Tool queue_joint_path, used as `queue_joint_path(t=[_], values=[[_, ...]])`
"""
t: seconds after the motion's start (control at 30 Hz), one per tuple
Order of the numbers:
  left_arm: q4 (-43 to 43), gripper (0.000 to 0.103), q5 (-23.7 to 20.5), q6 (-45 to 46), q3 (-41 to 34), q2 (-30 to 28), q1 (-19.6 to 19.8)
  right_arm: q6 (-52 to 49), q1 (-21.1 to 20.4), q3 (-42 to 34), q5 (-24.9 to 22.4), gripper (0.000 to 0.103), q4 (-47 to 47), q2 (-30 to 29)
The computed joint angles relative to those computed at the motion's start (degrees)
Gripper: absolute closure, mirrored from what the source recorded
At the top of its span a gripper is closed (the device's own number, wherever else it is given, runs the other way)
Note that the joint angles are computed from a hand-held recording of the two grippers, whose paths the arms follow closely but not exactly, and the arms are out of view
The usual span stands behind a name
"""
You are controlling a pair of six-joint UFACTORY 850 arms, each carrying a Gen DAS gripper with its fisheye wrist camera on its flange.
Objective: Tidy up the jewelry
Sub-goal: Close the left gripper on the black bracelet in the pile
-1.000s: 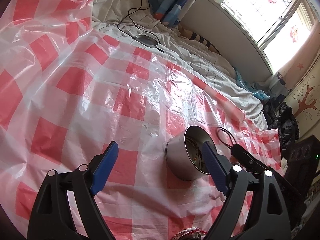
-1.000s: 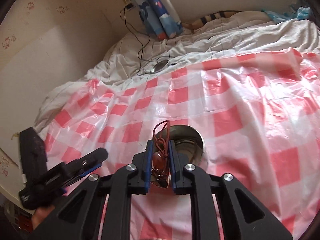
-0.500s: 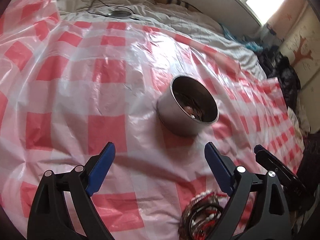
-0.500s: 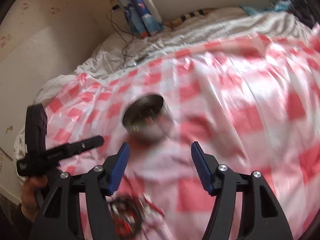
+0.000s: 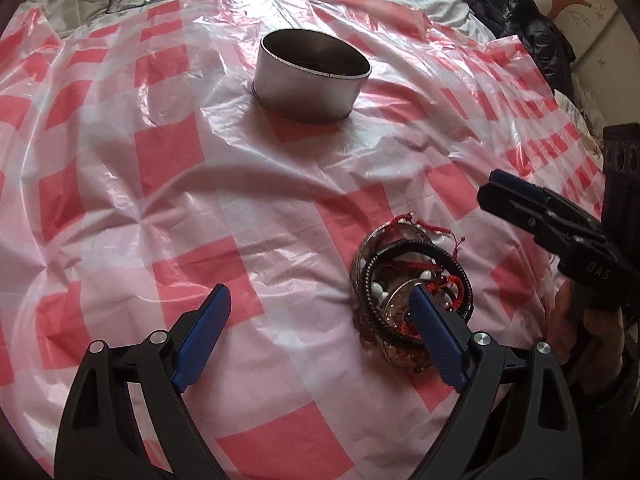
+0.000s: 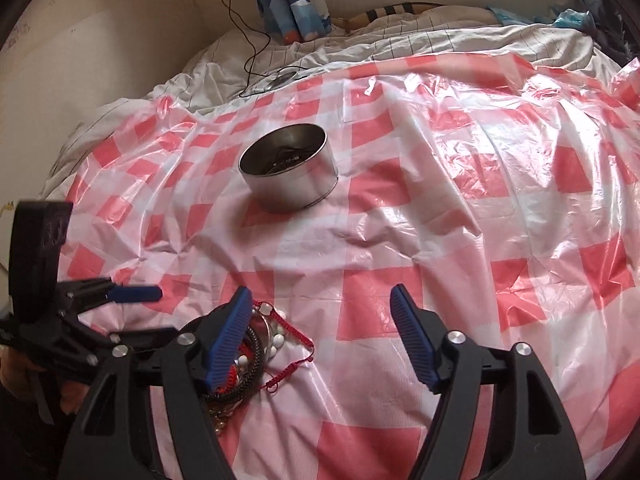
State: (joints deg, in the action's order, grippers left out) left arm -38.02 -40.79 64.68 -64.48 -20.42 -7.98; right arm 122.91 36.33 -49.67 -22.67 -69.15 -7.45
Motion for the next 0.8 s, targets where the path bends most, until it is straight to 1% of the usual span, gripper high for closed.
queue_joint_path(t=[0.03,0.07,0.13,0.17,0.2,0.23,0.27,0.3,0.37,0.47,0.57,0.6,0.67,0.7,0.73,0.8], values=[[0.28,0.030,0.17,-0.27,0.39,0.06,-0.30,0.25,-0.24,0.11,0.15,0.034,0.10,0.04],[0.56,0.038,-0.47,-0.25,0.58,-0.02,-0.44,0.65,-0.47,0.34,0.31,0.034,0.29,0.15],[-1.46,0.066,-2.03,2.15,1.01,0.22,-0.16,1.21,-0.99,0.73,0.92,0.034,0.67,0.31],[-2.29,0.072,-2.71,3.03,1.11,0.34,0.01,1.14,-1.24,0.81,1.19,0.034,0.90,0.34],[-3.63,0.085,-3.01,4.20,1.36,0.67,0.33,0.75,-1.37,0.84,1.29,0.034,1.43,0.29],[-4.40,0.092,-3.12,4.96,1.50,0.95,0.63,0.03,-1.41,0.68,1.27,0.034,2.10,0.15],[-5.22,0.095,-3.15,5.59,1.43,1.07,0.95,-0.72,-1.43,0.56,1.34,0.034,2.72,0.02],[-6.82,0.102,-4.50,6.41,0.94,0.86,1.80,-1.85,-1.45,0.41,1.56,0.034,3.55,-0.14],[-9.79,0.103,-9.17,6.35,-1.35,-0.52,3.65,-4.29,-1.26,-0.05,1.32,0.034,5.13,-0.56],[-11.12,0.103,-11.40,5.32,-3.38,-2.00,5.18,-11.25,-0.79,-1.40,-0.11,0.034,10.24,-1.75],[-8.59,0.103,-13.91,2.41,-5.17,-4.19,4.73,-13.47,-0.69,-1.74,-0.29,0.034,11.76,-2.22],[-7.69,0.100,-14.14,1.29,-5.32,-4.53,4.13,-13.67,-0.73,-1.74,-0.42,0.033,11.94,-2.26],[-5.67,0.079,-13.89,-0.79,-5.33,-4.90,2.99,-13.51,-0.80,-1.64,-0.48,0.033,12.09,-2.21],[-5.20,0.056,-12.34,-1.59,-4.78,-4.65,2.52,-13.34,-0.86,-1.57,-0.39,0.033,12.03,-2.15],[-5.37,0.048,-11.00,-1.94,-4.24,-4.35,2.23,-13.33,-0.87,-1.57,-0.36,0.033,11.99,-2.19],[-5.99,0.049,-11.03,-1.27,-4.08,-4.45,1.81,-14.11,-0.95,-1.62,-0.22,0.033,12.44,-2.25]])
